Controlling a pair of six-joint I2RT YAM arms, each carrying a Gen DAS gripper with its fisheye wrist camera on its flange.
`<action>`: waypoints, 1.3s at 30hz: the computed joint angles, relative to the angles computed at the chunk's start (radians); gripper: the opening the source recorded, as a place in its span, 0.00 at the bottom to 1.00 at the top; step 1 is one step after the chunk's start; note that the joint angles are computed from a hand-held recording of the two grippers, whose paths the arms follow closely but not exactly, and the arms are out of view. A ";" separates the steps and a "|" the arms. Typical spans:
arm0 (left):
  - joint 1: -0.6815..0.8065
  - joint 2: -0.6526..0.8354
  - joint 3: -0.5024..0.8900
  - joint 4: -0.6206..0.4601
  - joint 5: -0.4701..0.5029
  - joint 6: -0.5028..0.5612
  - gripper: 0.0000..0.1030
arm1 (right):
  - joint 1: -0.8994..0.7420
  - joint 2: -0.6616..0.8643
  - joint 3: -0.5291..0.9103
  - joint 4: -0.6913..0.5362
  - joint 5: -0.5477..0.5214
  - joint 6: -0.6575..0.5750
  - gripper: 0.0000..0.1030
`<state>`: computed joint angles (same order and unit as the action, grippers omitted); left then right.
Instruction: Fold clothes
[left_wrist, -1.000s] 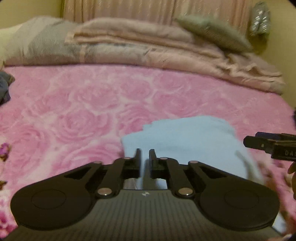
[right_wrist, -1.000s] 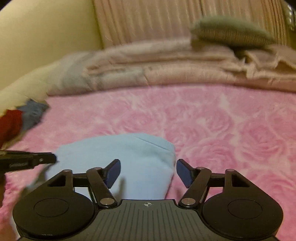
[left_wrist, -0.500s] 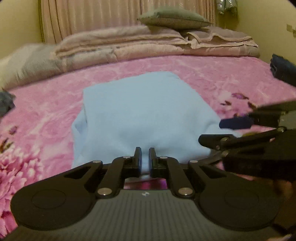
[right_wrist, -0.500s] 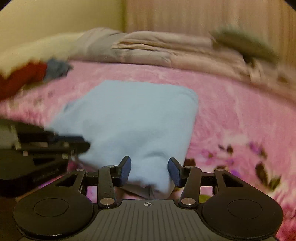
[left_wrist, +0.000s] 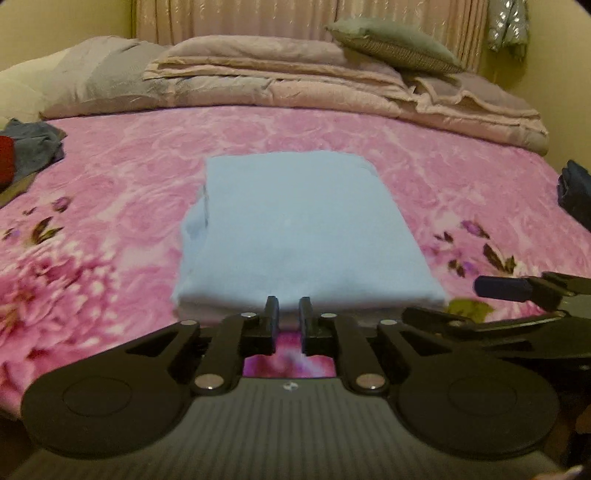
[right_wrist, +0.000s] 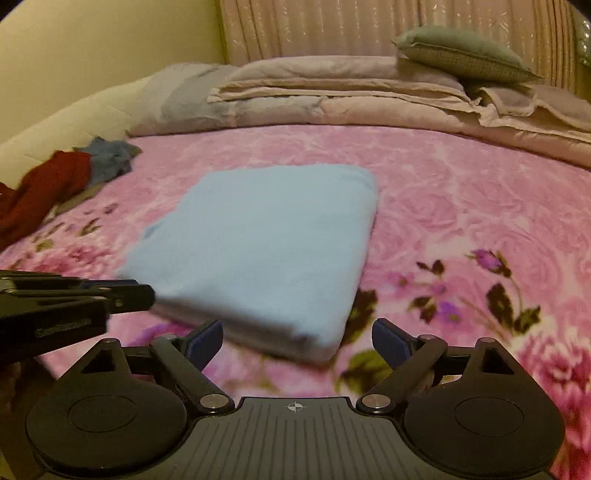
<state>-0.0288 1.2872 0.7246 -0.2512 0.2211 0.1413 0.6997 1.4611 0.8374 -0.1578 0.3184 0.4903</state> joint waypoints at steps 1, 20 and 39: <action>-0.005 -0.022 0.002 -0.035 -0.017 -0.002 0.16 | 0.013 -0.021 -0.002 -0.032 0.013 0.013 0.88; -0.065 -0.495 -0.028 -0.463 -0.155 -0.031 0.27 | 0.256 -0.230 0.052 -0.499 0.204 0.352 0.88; -0.055 -0.774 0.019 -0.694 -0.156 -0.023 0.28 | 0.494 -0.314 0.100 -0.643 0.385 0.504 0.88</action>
<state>-0.0839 0.5128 0.7432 -0.9453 0.0650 0.1180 1.1939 1.1467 0.9371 -0.8010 0.7032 0.9940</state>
